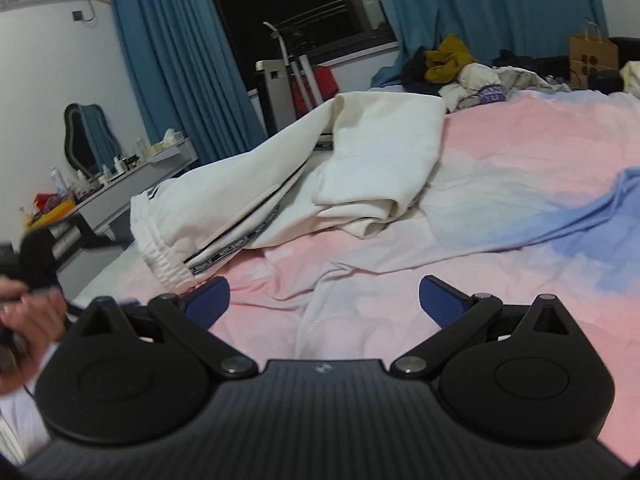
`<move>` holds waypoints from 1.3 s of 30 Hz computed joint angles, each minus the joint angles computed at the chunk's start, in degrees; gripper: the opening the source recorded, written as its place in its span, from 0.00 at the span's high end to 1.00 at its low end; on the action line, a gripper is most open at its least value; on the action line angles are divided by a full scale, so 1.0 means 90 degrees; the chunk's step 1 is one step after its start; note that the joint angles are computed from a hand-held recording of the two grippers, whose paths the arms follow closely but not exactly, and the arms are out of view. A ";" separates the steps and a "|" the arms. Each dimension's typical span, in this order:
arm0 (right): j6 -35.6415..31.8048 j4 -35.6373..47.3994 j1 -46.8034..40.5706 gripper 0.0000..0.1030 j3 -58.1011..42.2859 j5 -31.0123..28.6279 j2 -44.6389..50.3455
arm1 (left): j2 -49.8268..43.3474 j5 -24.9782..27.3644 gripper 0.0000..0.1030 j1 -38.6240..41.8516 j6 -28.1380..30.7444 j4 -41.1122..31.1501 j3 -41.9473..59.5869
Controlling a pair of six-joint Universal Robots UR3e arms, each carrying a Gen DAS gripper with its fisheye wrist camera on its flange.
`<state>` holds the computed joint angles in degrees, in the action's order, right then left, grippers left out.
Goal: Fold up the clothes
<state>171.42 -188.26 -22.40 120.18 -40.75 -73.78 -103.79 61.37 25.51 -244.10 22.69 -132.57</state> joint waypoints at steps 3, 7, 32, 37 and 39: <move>0.0127 0.0016 -0.0040 0.00 -0.0083 -0.0045 0.0072 | -0.0770 0.0834 0.31 -0.0802 -0.0639 0.0282 0.0515; 0.0240 0.0094 -0.0066 0.00 -0.0180 -0.0004 0.0202 | -0.1599 0.1829 0.30 -0.1375 -0.1452 0.0794 0.1214; 0.0468 -0.0174 -0.0023 0.00 -0.0745 -0.0075 0.0866 | 0.1233 0.2088 0.82 -0.0952 -0.0688 -0.1691 0.1355; 0.0483 -0.0206 -0.0058 0.00 -0.0646 -0.0103 0.0711 | 0.3269 0.0830 0.84 0.0619 0.0481 -0.3389 0.0887; 0.0471 -0.0292 -0.0091 0.00 -0.0555 -0.0097 0.0641 | 0.4254 -0.0159 0.84 0.1824 0.1142 -0.4542 0.0675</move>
<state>175.66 -190.89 -23.21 115.19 -41.62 -68.01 -65.50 59.94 41.93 -233.81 -18.18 -126.49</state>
